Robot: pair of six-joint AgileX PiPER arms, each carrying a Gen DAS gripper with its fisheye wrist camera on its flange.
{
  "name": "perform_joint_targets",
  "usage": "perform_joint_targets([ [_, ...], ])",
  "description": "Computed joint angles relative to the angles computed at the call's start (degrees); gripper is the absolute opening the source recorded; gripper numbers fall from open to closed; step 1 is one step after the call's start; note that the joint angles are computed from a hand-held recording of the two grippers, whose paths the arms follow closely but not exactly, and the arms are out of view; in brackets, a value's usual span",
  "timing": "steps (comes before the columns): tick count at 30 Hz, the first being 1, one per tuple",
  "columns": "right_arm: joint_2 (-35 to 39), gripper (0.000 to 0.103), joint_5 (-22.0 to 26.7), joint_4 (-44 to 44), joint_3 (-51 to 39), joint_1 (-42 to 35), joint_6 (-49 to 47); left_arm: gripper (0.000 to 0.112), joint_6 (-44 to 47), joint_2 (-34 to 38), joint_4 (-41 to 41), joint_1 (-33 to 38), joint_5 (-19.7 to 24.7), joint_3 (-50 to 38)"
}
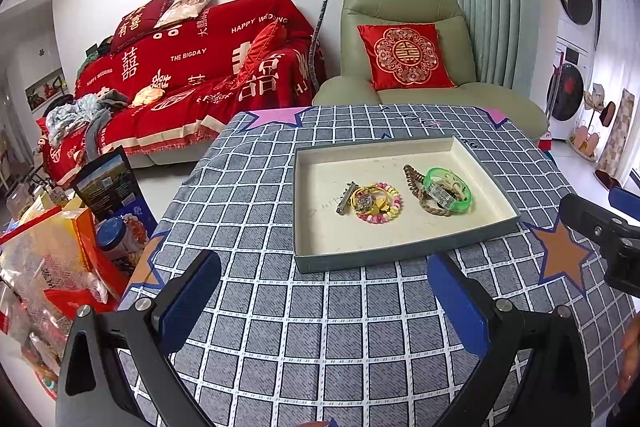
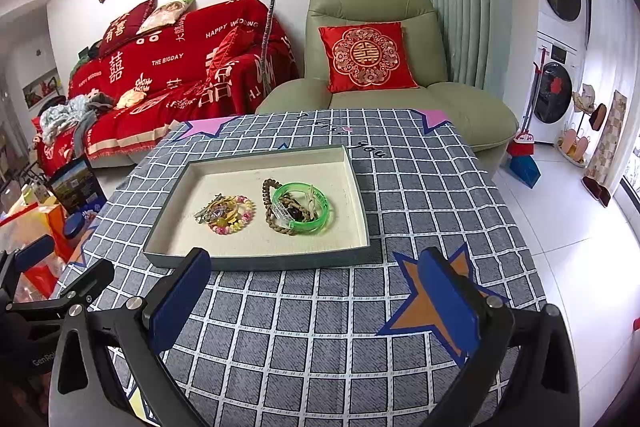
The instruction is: Organize jewelry
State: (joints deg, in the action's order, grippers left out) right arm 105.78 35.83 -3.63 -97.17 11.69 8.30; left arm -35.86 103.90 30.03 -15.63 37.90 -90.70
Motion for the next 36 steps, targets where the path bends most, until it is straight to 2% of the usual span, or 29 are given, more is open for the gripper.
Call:
perform_joint_targets([
  [36, -0.3, 0.103, 0.0, -0.3, 0.2, 0.4, 0.6, 0.103, 0.5, -0.4, -0.1, 0.0, -0.1, 0.3],
])
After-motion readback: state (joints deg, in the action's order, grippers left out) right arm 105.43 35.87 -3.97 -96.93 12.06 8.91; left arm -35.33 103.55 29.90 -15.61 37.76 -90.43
